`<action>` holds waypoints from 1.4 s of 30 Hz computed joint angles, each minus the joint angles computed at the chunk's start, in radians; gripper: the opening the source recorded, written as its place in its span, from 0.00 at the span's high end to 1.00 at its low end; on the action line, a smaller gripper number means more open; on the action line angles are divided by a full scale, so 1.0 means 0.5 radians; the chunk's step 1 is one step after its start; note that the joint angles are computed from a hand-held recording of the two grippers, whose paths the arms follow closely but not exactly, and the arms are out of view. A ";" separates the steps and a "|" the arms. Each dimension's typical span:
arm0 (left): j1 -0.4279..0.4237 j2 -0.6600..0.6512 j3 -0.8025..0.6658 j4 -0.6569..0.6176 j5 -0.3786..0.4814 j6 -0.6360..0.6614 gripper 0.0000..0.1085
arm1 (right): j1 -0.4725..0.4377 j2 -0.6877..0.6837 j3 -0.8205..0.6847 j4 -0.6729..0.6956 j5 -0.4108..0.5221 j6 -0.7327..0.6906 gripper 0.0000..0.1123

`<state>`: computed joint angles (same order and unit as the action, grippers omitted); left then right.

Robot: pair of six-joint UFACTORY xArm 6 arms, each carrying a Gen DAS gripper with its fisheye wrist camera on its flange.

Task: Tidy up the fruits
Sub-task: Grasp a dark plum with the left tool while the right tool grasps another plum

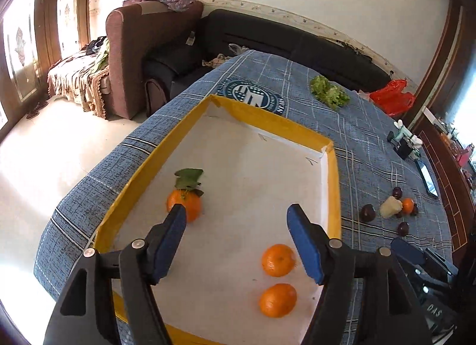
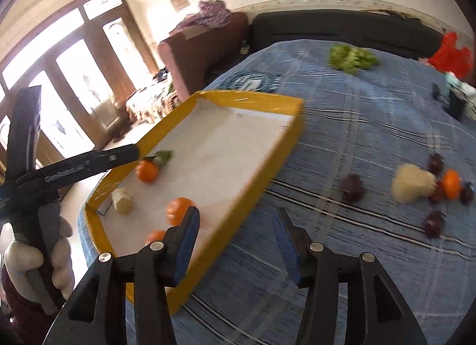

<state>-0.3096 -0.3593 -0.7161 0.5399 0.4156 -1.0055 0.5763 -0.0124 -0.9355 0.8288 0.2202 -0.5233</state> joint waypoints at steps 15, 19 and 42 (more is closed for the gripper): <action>-0.491 0.601 -0.477 -0.117 -0.022 0.146 0.35 | -0.705 -0.354 0.444 0.192 -0.048 -0.031 0.44; -0.540 0.740 -0.608 -0.112 -0.014 0.219 0.35 | -0.673 -0.205 0.321 0.182 -0.014 -0.099 0.44; -0.541 1.485 -1.340 0.045 0.164 0.339 0.45 | -0.533 0.182 0.040 -0.046 -0.107 -0.065 0.57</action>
<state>-0.5798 0.3830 -1.3861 0.5624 0.4976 -0.8357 0.3097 0.0786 -0.9154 0.8059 0.1666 -0.5559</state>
